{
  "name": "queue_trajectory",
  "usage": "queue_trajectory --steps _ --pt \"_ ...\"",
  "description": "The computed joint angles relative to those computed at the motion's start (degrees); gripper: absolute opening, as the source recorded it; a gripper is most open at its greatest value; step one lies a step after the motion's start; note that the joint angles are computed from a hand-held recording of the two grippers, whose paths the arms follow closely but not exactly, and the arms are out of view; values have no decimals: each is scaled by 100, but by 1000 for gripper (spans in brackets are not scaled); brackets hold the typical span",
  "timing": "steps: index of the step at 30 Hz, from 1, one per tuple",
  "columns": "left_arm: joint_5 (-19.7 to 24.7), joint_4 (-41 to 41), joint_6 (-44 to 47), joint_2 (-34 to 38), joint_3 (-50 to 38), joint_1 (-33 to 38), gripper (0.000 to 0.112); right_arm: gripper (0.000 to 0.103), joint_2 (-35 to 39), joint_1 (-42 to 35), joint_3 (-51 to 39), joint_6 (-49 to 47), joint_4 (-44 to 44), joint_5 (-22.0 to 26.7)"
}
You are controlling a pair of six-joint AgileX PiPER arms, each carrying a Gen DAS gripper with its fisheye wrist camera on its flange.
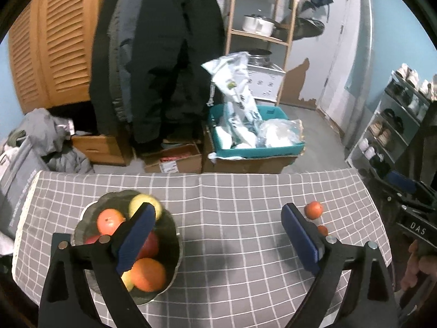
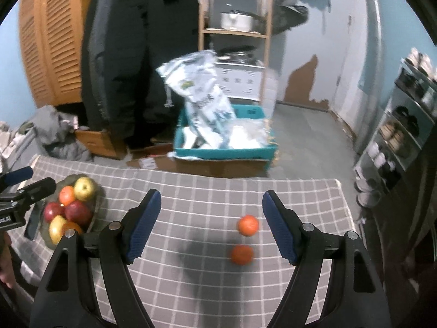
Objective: Organize fruits
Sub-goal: 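Lift both tools out of the bowl and move toward the two tangerines, then close the right tool on a tangerine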
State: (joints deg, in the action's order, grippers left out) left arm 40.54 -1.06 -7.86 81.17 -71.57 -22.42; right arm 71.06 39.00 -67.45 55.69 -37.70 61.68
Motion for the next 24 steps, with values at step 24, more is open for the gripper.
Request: queue_trajectory --steps 24 --pt "230 677 -864 1972 -1234 -1047 94 77 291 -2499 994 -2008 1824 -1366"
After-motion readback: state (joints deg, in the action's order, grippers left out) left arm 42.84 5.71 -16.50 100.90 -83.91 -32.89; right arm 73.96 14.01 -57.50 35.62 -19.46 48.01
